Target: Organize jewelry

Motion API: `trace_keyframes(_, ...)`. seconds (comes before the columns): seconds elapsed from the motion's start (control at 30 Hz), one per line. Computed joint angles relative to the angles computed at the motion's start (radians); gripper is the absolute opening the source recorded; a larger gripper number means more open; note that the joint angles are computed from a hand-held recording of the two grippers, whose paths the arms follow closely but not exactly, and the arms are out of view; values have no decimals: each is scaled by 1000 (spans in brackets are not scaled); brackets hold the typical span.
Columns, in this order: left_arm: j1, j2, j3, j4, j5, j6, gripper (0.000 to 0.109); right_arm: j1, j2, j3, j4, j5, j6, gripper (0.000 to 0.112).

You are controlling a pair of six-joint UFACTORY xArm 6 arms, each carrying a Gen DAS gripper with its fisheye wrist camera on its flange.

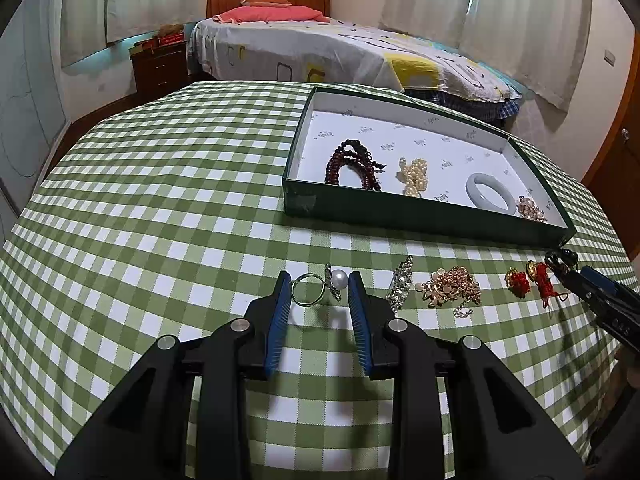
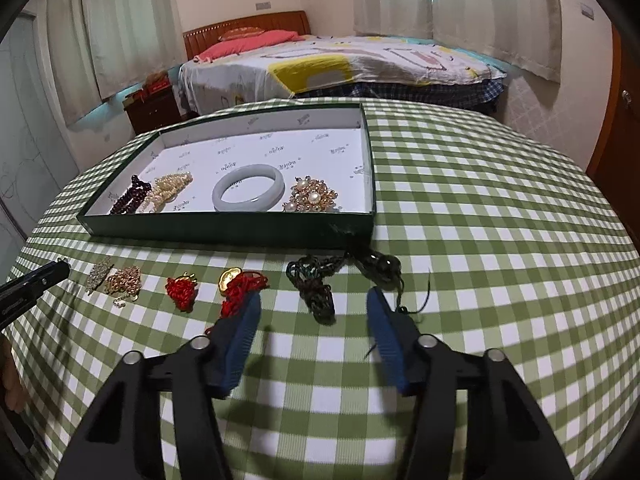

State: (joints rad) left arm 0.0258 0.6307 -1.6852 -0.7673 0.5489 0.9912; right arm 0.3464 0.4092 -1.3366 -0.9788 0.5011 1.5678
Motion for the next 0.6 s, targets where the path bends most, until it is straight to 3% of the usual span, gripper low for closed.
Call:
trace_keyframes(0.2, 1, 15, -16, 19, 6, -21, 29, -18, 35, -30, 109, -20, -115, 44)
trace_keyframes(0.43, -1, 20, -18, 20, 3, -23, 29, -17, 34, -27, 115, -14, -128, 12)
trace_keyframes(0.6, -1, 20, -19, 19, 3, -21, 29, -11, 33, -26, 111, -23, -145, 9)
